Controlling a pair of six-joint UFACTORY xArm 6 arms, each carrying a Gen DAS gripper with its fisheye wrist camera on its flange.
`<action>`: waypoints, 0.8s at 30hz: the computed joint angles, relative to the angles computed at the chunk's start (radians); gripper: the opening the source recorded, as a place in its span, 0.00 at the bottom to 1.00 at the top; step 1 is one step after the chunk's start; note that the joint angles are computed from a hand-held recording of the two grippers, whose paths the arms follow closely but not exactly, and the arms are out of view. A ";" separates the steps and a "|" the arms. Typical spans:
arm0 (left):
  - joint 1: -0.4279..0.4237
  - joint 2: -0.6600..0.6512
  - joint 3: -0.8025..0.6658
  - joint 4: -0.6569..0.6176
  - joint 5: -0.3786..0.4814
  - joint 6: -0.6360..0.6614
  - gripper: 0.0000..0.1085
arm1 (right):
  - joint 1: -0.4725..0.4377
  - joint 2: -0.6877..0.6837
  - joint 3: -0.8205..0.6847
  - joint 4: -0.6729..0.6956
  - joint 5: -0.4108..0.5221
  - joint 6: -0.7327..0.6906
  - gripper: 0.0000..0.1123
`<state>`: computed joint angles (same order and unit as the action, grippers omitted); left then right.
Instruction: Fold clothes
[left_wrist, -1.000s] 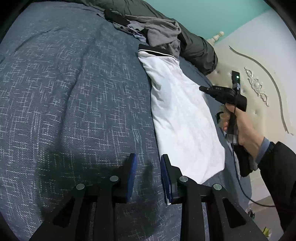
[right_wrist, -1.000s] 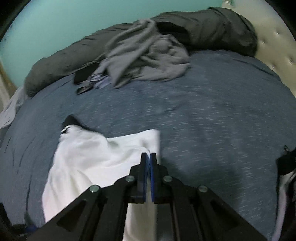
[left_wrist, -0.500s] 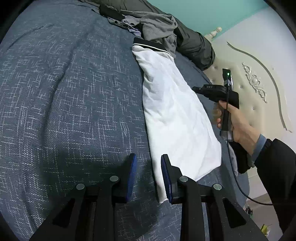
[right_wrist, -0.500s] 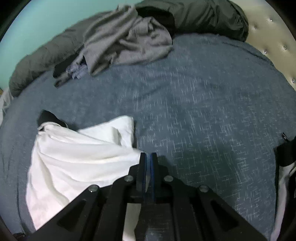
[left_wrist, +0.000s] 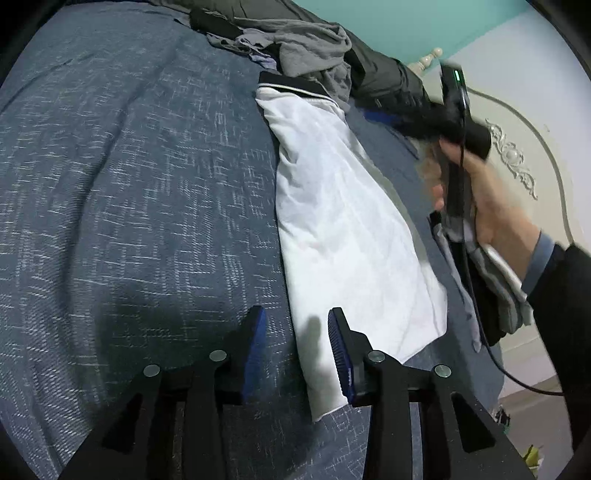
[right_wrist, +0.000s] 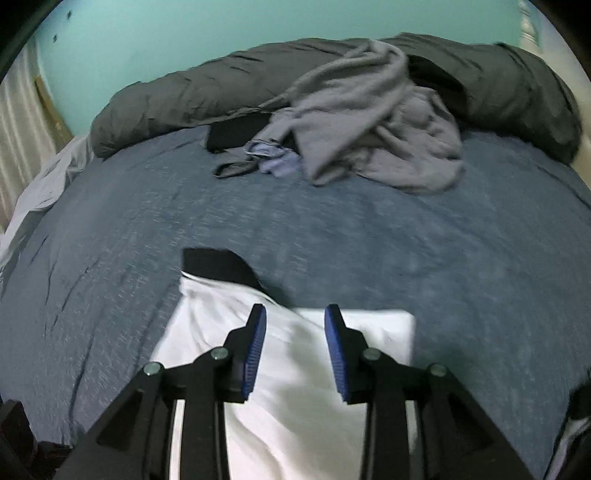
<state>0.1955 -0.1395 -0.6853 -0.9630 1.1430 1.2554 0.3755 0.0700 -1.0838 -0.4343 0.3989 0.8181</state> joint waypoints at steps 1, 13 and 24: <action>-0.004 0.003 0.000 0.001 0.002 0.003 0.35 | 0.009 0.025 -0.037 0.007 0.011 -0.021 0.31; -0.007 0.029 -0.002 0.017 0.013 0.019 0.35 | 0.136 0.464 -0.738 0.139 0.504 -0.451 0.39; 0.015 0.054 -0.007 0.009 0.036 0.024 0.35 | 0.154 0.749 -1.153 0.084 0.825 -0.531 0.02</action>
